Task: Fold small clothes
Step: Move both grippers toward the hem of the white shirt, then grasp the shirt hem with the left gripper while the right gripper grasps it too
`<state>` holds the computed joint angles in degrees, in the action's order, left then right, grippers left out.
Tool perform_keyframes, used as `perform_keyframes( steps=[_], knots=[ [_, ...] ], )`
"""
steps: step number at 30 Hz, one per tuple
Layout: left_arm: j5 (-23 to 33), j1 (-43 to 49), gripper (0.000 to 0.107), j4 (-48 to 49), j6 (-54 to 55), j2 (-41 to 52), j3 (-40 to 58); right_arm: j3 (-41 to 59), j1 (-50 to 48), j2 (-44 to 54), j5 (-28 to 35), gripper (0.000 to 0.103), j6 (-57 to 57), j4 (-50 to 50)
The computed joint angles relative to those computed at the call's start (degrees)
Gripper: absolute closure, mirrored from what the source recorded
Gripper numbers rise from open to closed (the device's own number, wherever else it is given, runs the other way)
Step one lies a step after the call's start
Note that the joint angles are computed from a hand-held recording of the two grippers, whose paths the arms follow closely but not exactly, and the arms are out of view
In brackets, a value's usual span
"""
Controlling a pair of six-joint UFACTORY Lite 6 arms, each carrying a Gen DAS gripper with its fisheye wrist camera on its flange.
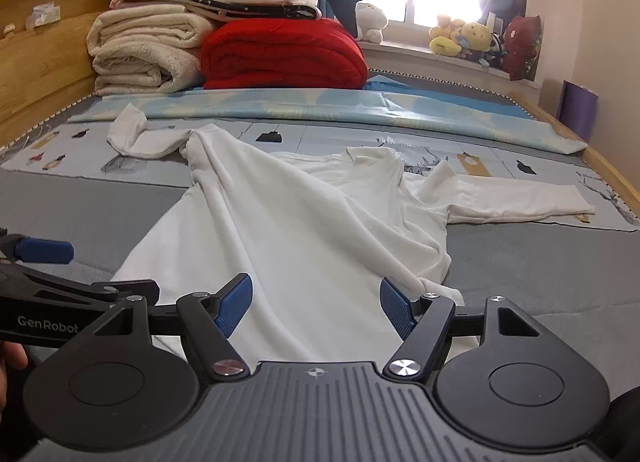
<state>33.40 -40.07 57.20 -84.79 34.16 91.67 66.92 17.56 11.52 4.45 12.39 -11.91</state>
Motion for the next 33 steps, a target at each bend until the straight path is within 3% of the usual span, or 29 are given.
perform_keyframes(
  steps=[7,9,11,12,14,18,20,22,25,30,33],
  knots=[
    [0.8,-0.4,0.006,2.4,-1.8,0.8,0.4,0.6,0.3,0.5,0.5,0.031,1.8,-1.7],
    [0.5,-0.6,0.012,4.6,-4.0,0.2,-0.8,0.7,0.1,0.3,0.4,0.031,5.9,-5.0],
    [0.0,-0.1,0.042,4.1,-3.2,-0.1,-1.2,0.7,-0.6,0.0,-0.3,0.031,10.4,-8.8],
    [-0.1,0.4,0.049,3.5,-2.2,-0.2,-1.4,1.1,-1.3,-0.1,-0.6,0.031,9.4,-7.5],
    [-0.6,1.6,0.06,3.4,-2.0,-0.6,-2.1,2.5,-3.7,0.1,-0.9,0.032,1.0,2.2],
    [-2.5,6.2,0.06,1.8,1.4,-3.0,-3.9,8.7,-11.3,2.4,0.3,0.04,-21.9,26.1],
    [-5.4,9.9,0.06,-1.4,7.2,-3.4,-3.3,13.9,-16.1,5.3,3.6,0.042,-33.9,37.1],
    [-7.0,13.7,0.06,-7.4,17.0,-1.6,-0.1,20.1,-20.6,9.9,8.4,0.044,-39.1,41.9],
    [-10.2,19.7,0.059,-19.1,33.4,4.1,6.2,31.5,-25.1,19.2,21.9,0.044,-37.7,42.7],
    [-10.4,26.5,0.059,-47.1,51.2,12.5,13.3,32.3,-25.5,24.7,28.1,0.044,-35.8,41.1],
    [-9.4,27.2,0.059,-52.3,55.0,15.5,15.7,33.0,-25.2,26.6,31.7,0.042,-34.1,38.4]
  ],
)
